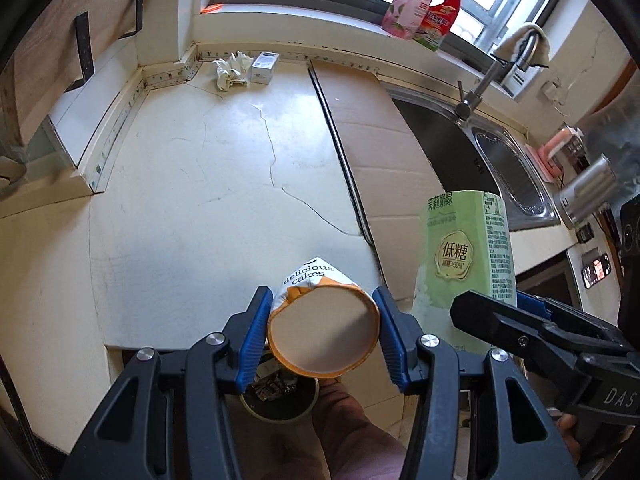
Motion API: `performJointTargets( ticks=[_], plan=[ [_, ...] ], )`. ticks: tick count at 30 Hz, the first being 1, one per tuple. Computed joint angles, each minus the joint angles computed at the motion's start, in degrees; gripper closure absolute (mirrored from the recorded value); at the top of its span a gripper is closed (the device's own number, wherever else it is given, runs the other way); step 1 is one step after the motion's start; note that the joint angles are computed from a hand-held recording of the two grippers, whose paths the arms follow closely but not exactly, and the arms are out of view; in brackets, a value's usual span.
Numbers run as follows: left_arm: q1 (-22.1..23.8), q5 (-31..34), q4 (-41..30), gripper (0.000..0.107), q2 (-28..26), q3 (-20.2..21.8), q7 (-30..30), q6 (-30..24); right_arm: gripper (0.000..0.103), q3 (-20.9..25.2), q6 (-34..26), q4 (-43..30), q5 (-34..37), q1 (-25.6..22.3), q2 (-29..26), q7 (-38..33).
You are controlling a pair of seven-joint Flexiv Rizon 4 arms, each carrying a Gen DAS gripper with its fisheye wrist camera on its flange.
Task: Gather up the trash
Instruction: 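Carry the cake cup and green carton down over the floor bin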
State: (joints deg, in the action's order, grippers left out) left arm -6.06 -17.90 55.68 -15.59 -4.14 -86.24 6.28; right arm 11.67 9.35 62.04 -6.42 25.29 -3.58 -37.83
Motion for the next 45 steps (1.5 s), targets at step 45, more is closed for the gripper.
performJointTargets(
  ticks=[45],
  plan=[
    [-5.3,2.6,51.1,0.057,24.6,1.9,-6.3,9.9,0.041,3.7,-1.4,35.4,20.3,-0.5,19.9,-1.1]
  ],
)
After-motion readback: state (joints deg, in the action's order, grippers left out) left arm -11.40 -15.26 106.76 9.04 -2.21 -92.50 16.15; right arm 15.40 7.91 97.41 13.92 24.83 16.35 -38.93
